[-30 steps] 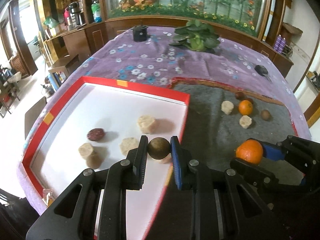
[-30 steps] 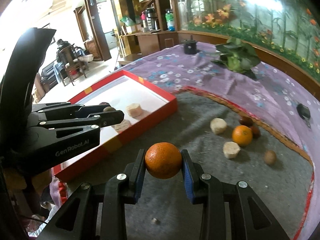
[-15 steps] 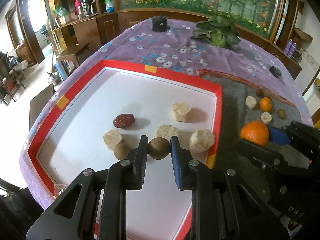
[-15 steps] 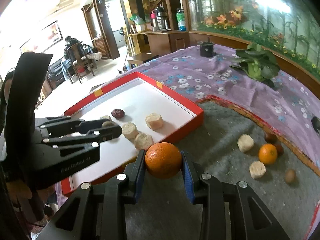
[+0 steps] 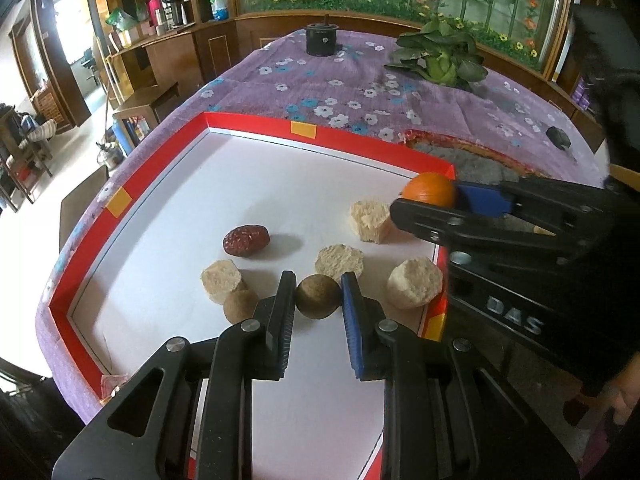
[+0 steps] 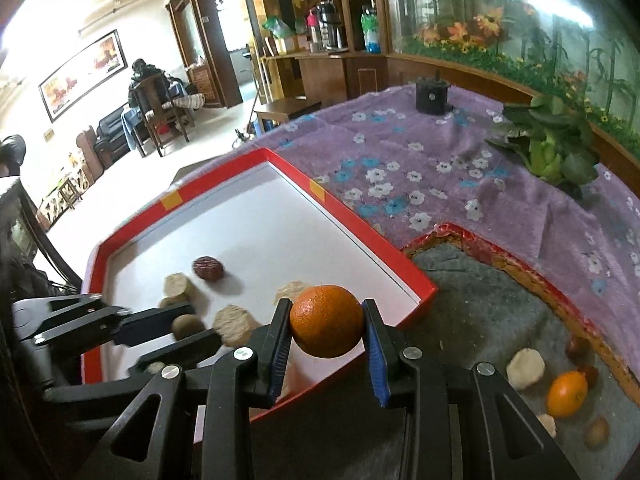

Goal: Organize fruits
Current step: 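Carry the kiwi and orange into the tray and open both grippers, then withdraw both grippers from the tray back over the felt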

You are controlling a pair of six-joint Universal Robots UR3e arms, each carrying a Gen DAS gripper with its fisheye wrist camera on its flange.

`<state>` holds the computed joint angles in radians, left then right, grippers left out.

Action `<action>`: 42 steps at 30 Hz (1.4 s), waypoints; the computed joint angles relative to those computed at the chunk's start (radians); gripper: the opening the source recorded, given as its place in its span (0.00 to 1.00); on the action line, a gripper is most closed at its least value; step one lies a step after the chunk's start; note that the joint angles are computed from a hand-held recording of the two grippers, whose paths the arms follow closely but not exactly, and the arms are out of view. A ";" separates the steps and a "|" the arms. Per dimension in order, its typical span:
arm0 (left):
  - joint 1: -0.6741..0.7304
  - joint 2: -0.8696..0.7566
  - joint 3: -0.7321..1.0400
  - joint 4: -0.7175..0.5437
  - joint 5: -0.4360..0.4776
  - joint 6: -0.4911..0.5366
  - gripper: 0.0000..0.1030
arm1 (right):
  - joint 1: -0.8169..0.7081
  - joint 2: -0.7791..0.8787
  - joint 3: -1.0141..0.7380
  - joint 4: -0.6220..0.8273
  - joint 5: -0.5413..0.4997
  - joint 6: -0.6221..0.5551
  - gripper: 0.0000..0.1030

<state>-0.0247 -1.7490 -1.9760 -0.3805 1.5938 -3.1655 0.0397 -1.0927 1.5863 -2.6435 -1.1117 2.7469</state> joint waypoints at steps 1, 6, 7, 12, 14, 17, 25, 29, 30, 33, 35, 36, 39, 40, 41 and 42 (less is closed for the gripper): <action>-0.004 -0.001 0.001 0.003 0.006 -0.003 0.22 | 0.000 0.010 -0.010 0.003 0.003 0.000 0.32; 0.000 -0.005 0.006 -0.001 0.008 -0.023 0.22 | 0.011 0.015 -0.017 0.000 -0.010 -0.013 0.37; 0.001 -0.005 0.006 -0.002 0.007 -0.024 0.26 | 0.007 0.001 0.001 -0.014 -0.006 -0.008 0.43; 0.001 0.006 -0.006 0.013 0.018 -0.042 0.50 | -0.026 -0.080 0.095 -0.047 0.019 -0.006 0.46; -0.019 0.005 -0.007 0.029 0.056 -0.050 0.55 | -0.049 -0.130 0.157 -0.064 0.031 -0.011 0.46; -0.033 0.006 -0.003 0.021 0.062 -0.061 0.60 | -0.095 -0.209 0.258 -0.098 0.055 -0.015 0.47; -0.097 0.002 0.033 0.005 0.080 -0.095 0.60 | -0.222 -0.393 0.487 -0.148 0.077 -0.062 0.50; -0.139 -0.015 0.064 -0.005 0.085 -0.107 0.60 | -0.288 -0.457 0.557 -0.139 0.097 -0.078 0.50; -0.150 -0.023 0.076 -0.012 0.086 -0.111 0.60 | -0.306 -0.477 0.581 -0.140 0.098 -0.087 0.50; -0.180 -0.041 0.105 -0.027 0.085 -0.121 0.60 | -0.356 -0.518 0.622 -0.118 0.101 -0.117 0.50; -0.202 -0.056 0.126 -0.035 0.092 -0.126 0.60 | -0.399 -0.548 0.654 -0.104 0.114 -0.143 0.50; -0.213 -0.064 0.139 -0.043 0.092 -0.129 0.60 | -0.424 -0.564 0.669 -0.091 0.121 -0.156 0.50; -0.238 -0.086 0.173 -0.063 0.079 -0.135 0.60 | -0.496 -0.602 0.704 -0.050 0.137 -0.198 0.50; -0.248 -0.099 0.190 -0.069 0.078 -0.139 0.60 | -0.521 -0.614 0.717 -0.040 0.141 -0.214 0.50; -0.257 -0.111 0.205 -0.075 0.078 -0.142 0.60 | -0.543 -0.621 0.724 -0.030 0.143 -0.228 0.50; -0.264 -0.123 0.222 -0.082 0.076 -0.144 0.60 | -0.561 -0.624 0.728 -0.020 0.144 -0.237 0.51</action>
